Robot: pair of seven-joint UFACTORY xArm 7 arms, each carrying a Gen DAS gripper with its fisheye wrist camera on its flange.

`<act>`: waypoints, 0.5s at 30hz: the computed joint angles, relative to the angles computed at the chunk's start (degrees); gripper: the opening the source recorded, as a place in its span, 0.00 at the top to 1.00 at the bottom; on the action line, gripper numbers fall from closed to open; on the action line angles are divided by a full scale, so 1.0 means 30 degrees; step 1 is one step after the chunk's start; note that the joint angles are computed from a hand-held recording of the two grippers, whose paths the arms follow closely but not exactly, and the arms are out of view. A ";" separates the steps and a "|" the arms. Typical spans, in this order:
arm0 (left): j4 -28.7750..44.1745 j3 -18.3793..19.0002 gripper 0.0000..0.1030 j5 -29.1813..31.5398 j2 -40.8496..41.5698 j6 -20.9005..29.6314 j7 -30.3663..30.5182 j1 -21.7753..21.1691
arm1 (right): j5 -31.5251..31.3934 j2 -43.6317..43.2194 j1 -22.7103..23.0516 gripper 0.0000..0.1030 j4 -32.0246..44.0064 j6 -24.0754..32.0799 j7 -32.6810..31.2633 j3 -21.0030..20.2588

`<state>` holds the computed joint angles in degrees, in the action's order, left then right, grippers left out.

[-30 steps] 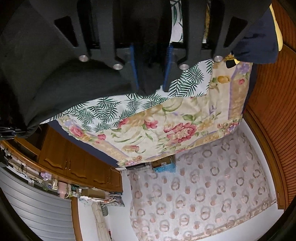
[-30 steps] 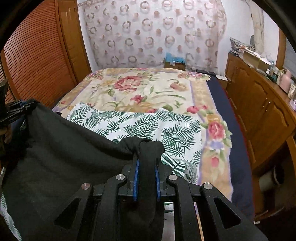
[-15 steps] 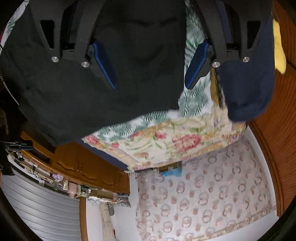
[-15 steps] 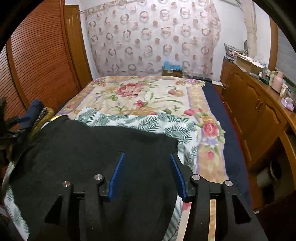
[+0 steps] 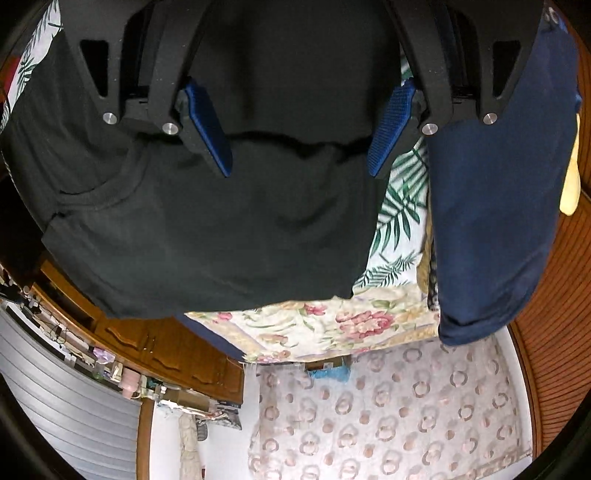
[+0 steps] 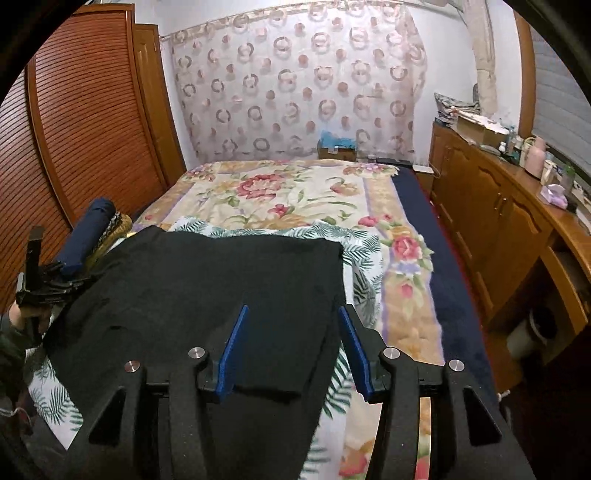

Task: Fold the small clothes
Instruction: 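Lower the shirt and fold it over onto the bed with both tools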

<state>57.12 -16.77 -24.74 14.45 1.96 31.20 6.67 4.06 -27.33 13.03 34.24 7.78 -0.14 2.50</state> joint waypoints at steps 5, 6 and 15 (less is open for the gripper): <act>-0.0087 0.0339 0.25 0.0162 0.0179 0.0191 -0.0260 -0.0259 | 0.0191 0.0283 0.0204 0.50 -0.0309 0.0535 0.0240 -0.0034; -0.0108 0.0469 0.25 0.0287 0.0199 0.0191 -0.0422 -0.0370 | 0.0452 0.0679 0.0479 0.50 -0.0254 0.0570 0.0188 -0.0240; -0.0251 0.1388 0.25 0.1549 0.0223 0.0274 -0.1891 -0.1149 | 0.2489 0.5115 0.1383 0.53 0.1833 0.0801 -0.1361 -0.0655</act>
